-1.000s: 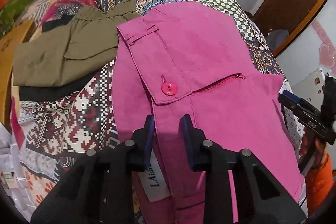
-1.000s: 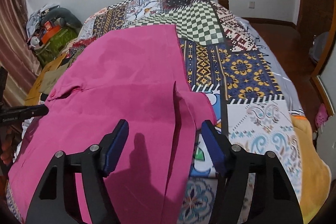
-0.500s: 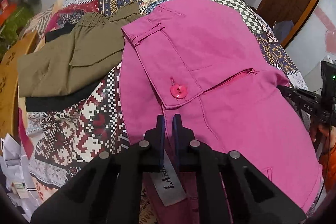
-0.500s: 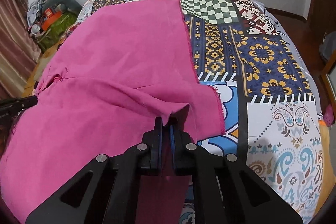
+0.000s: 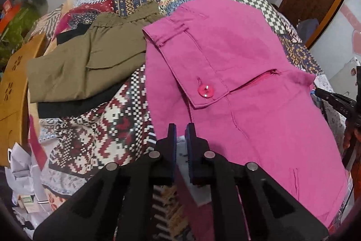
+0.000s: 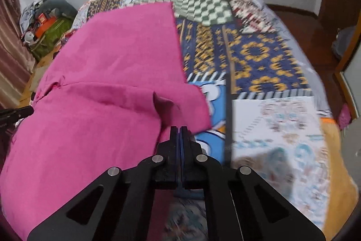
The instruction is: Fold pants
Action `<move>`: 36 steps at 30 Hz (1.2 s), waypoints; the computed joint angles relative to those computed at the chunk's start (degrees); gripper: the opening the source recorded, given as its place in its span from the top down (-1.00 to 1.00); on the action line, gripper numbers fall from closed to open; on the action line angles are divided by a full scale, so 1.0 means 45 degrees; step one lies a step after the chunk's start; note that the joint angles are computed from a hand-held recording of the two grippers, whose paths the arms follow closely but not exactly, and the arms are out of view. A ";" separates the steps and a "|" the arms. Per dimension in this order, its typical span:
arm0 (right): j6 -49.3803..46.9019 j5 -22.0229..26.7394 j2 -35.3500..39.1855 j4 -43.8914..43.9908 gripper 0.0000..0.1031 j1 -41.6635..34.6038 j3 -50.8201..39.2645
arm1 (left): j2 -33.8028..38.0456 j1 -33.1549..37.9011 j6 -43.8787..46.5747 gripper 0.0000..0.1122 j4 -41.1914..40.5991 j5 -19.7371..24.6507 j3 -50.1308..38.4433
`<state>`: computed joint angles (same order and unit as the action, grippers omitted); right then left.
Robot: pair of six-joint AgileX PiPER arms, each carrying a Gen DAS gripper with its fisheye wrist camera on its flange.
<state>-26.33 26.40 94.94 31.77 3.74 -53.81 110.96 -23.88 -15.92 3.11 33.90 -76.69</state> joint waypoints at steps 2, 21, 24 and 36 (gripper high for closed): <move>0.0467 -0.0027 -0.0756 -0.0824 0.96 -0.0053 0.0290 | -0.0279 0.0124 0.0035 0.81 -0.0139 -0.0015 0.0076; 0.0870 0.0078 0.1420 -0.0629 0.11 0.0063 -0.2127 | 0.2942 0.0772 0.1351 0.05 -0.2534 0.1658 -0.4458; 0.0343 0.0517 0.2119 0.0037 0.11 -0.0007 -0.2380 | 0.3089 0.0766 0.1638 0.07 -0.2943 0.1543 -0.4463; -0.0513 0.0161 0.2420 -0.0222 0.87 0.0445 -0.2207 | 0.2889 0.0102 0.0356 0.83 -0.0377 0.1006 -0.4077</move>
